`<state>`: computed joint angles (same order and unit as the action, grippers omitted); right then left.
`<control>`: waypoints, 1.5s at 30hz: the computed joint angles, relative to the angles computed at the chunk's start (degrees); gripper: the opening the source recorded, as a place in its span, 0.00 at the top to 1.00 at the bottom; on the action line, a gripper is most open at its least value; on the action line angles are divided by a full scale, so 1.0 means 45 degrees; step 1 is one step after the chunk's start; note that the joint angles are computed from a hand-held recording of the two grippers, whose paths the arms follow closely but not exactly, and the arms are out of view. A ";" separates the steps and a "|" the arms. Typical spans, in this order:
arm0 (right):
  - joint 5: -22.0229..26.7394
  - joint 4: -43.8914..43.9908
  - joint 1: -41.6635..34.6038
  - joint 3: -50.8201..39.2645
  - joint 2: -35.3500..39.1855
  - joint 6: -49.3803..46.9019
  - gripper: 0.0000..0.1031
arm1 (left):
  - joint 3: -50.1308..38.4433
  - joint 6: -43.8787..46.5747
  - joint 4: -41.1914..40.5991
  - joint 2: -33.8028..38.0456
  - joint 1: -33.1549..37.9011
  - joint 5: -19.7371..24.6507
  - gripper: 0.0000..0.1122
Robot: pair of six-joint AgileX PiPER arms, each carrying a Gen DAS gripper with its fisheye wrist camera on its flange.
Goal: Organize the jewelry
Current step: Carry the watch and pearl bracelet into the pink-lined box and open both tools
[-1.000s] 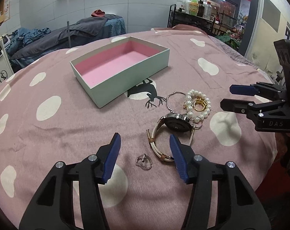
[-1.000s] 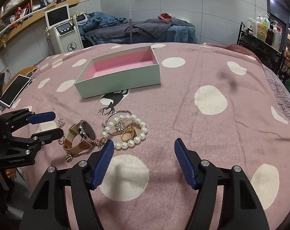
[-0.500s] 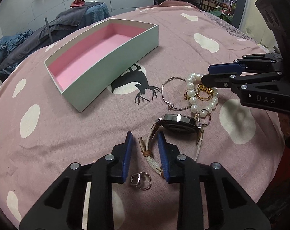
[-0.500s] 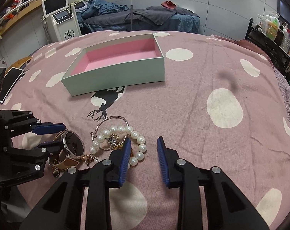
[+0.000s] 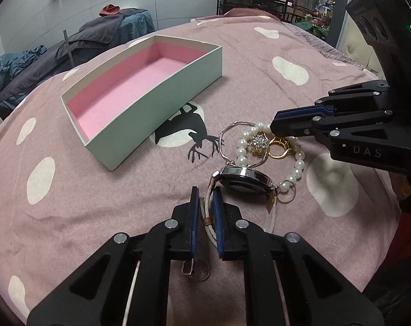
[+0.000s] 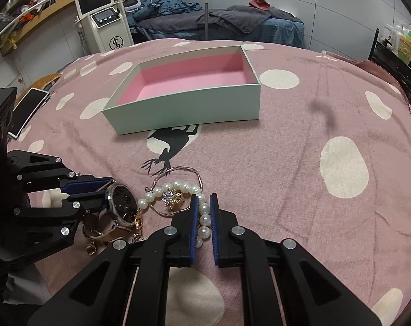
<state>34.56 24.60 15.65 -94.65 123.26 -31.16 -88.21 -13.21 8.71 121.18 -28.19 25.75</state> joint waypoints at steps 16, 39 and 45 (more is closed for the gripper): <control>0.1141 0.4432 -0.0796 0.1071 -0.2260 -0.3941 1.00 | 0.1086 0.0151 -0.0032 -0.1685 0.0239 -0.0725 0.91; 0.1423 -0.4245 0.0667 -0.2335 0.1239 0.2845 0.84 | 0.0427 -0.0150 0.0363 -0.1254 0.0461 -0.0300 0.91; 0.0933 -0.2430 0.0348 -0.1543 0.0551 0.1181 0.91 | 0.0323 -0.0080 -0.0013 -0.1212 0.0741 -0.0449 0.91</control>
<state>38.76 13.67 17.21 -101.59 125.74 -25.84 -86.76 -13.57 8.65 115.72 -24.85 23.73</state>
